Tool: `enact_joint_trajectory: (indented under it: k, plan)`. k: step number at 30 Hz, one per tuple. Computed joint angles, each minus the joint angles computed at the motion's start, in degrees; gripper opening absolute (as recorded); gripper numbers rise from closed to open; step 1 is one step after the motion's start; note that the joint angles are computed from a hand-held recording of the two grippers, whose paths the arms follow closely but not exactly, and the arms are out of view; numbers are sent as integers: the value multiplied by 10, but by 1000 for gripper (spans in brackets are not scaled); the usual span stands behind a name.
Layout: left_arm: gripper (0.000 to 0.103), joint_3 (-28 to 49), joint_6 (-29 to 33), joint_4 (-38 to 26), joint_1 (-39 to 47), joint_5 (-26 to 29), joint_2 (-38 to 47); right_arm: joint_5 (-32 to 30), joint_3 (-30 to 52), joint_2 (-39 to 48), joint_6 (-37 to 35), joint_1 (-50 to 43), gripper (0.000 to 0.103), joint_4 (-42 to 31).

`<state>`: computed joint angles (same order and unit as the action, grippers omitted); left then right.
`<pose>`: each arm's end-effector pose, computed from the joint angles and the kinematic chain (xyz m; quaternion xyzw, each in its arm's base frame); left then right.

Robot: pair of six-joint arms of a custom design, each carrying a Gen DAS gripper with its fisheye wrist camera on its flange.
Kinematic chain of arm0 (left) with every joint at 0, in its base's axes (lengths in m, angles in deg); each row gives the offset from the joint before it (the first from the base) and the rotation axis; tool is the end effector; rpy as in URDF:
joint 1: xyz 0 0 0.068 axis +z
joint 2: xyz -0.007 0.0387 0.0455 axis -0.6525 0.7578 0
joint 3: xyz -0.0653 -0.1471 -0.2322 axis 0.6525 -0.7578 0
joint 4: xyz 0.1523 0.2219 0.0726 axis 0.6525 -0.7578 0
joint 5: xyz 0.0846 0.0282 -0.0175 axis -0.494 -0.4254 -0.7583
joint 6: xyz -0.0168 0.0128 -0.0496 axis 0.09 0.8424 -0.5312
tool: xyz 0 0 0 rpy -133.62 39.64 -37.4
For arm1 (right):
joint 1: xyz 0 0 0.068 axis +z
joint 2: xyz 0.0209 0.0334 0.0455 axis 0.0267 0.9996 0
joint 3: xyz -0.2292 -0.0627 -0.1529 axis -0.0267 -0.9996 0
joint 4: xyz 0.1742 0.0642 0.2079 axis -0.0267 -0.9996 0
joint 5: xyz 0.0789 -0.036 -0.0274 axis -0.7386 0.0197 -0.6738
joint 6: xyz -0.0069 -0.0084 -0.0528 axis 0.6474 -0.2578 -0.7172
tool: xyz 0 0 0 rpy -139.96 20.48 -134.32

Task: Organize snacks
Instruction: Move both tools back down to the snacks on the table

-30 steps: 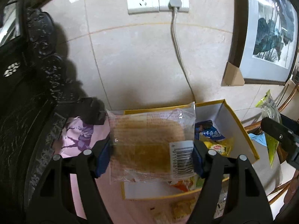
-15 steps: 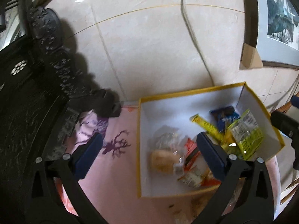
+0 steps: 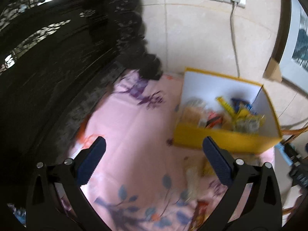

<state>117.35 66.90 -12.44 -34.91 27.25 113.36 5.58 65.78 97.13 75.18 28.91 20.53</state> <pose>0.1890 0.0244 0.3471 -0.0783 0.9318 0.0822 0.3449 0.1903 0.0853 0.3543 0.0684 0.9471 -0.0141 0.3132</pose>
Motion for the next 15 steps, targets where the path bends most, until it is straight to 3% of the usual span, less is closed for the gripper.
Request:
enact_joint_trajectory:
  k: [6, 9, 12, 15]
  plan:
    - [101, -74, 22, -22, 47, 32, -70, -33, -82, -64, 17, 4, 102, -34]
    - [101, -103, 37, -21, 38, 27, -72, -41, -165, -110, 34, 28, 102, -11]
    - [101, -124, 77, -11, 23, 48, -76, -40, -266, -191, 120, 104, 102, 14]
    - [101, -149, 110, -7, 9, 35, -90, -96, -332, -235, 187, 147, 102, 41]
